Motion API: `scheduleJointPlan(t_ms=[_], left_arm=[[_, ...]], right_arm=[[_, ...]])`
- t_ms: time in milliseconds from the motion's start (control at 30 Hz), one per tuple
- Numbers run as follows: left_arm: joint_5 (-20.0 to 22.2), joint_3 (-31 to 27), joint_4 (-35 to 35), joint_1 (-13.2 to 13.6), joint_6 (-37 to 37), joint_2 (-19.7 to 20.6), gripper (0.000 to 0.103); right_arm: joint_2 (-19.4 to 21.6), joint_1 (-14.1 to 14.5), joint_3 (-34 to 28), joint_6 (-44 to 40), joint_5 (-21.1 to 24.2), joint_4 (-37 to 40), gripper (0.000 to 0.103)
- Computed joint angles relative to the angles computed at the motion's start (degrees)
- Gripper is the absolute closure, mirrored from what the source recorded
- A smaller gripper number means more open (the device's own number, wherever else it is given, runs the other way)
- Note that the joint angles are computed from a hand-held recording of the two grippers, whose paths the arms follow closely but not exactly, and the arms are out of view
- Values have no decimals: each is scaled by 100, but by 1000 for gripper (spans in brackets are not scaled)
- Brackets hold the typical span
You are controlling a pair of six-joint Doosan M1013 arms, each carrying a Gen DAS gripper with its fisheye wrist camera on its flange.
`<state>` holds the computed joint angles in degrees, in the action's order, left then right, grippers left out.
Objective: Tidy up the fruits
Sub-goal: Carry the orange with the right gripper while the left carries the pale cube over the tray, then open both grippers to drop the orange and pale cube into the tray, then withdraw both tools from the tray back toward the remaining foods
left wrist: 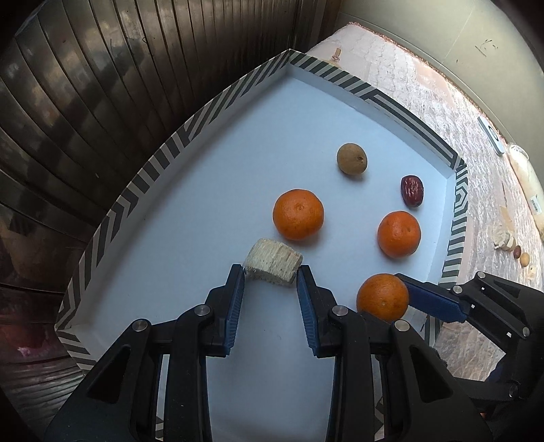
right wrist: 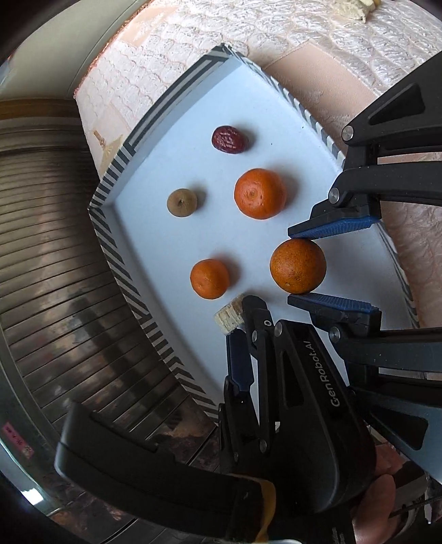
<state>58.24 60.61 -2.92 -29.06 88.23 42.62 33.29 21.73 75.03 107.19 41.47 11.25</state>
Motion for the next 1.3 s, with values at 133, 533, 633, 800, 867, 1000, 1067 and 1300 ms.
scheduleJointPlan(t_ms=[133,533,633,800,867,1000,1067,1300], left_arm=[[10,-23,-16,-6,-56,15,72],[-5,-2,220,-47,-425,-29,71],[-110,52,269,-91,-515,-101,70],[-377,148,519,-215,-607,-229,70],[-453,181,542,-257,-616,-277,70],[-587,169,557,-348,-514,-317,70],[-625,173,539,-401,-424,-340,70],[-661,113,312,-620,23,-329,70]], right_arm=[[32,20,-15,100,9,-159,72],[-150,9,236,508,-352,-440,60],[-299,4,411,740,-525,-592,60],[-526,21,681,1341,-742,-1053,59],[-601,24,768,1592,-780,-1266,59],[-780,10,981,2043,-875,-1575,59],[-865,8,1091,2292,-897,-1745,59],[-1245,-37,1573,3307,-905,-2443,59]])
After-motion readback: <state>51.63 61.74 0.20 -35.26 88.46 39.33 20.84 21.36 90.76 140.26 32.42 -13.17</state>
